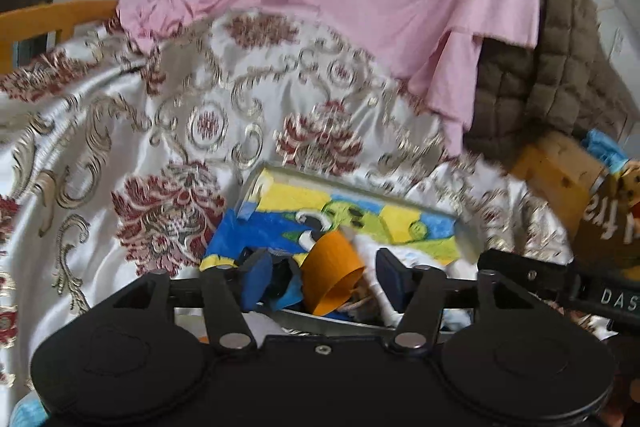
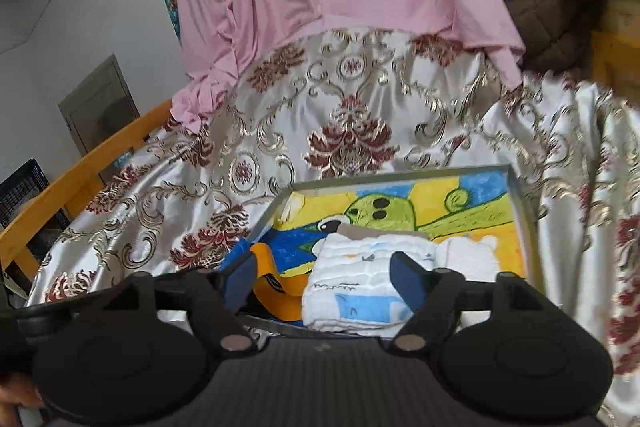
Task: Organize soft objects
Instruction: 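Move both tools back toward the pile of soft items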
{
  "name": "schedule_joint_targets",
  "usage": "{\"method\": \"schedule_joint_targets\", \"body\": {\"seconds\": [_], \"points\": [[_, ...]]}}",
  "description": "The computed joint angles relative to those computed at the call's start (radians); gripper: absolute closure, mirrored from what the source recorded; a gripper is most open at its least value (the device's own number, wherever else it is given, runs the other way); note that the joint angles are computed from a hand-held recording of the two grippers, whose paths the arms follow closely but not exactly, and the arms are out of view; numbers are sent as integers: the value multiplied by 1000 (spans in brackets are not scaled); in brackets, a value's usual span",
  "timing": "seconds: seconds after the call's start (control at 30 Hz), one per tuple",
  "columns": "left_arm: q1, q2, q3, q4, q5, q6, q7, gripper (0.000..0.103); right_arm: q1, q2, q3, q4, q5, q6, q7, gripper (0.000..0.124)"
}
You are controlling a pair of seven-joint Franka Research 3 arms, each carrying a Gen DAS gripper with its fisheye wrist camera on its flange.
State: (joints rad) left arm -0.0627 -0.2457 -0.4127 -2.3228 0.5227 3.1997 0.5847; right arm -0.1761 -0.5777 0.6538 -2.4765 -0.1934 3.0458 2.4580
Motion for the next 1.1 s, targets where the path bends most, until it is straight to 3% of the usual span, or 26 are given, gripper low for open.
{"method": "schedule_joint_targets", "body": {"seconds": [0.07,0.27,0.5,0.73,0.93,1.1], "points": [[39,-56,-34,-35,7,23,-34,34,13,-51,-5,-19,3,-13,5,38],[-7,-222,-6,-159,-44,45,-14,28,7,-249,48,-79,11,-80,61,28],[-138,-409,77,-310,-112,20,33,18,50,-454,102,-131,22,-189,152,21],[-262,-552,150,-424,-158,-31,96,10,145,-561,130,-144,7,-332,214,21],[-329,-655,170,-498,-190,-78,136,1,207,-618,168,-143,-9,-442,302,21],[-376,-721,164,-548,-197,-129,176,1,250,-657,206,-146,-25,-541,386,21]]}}
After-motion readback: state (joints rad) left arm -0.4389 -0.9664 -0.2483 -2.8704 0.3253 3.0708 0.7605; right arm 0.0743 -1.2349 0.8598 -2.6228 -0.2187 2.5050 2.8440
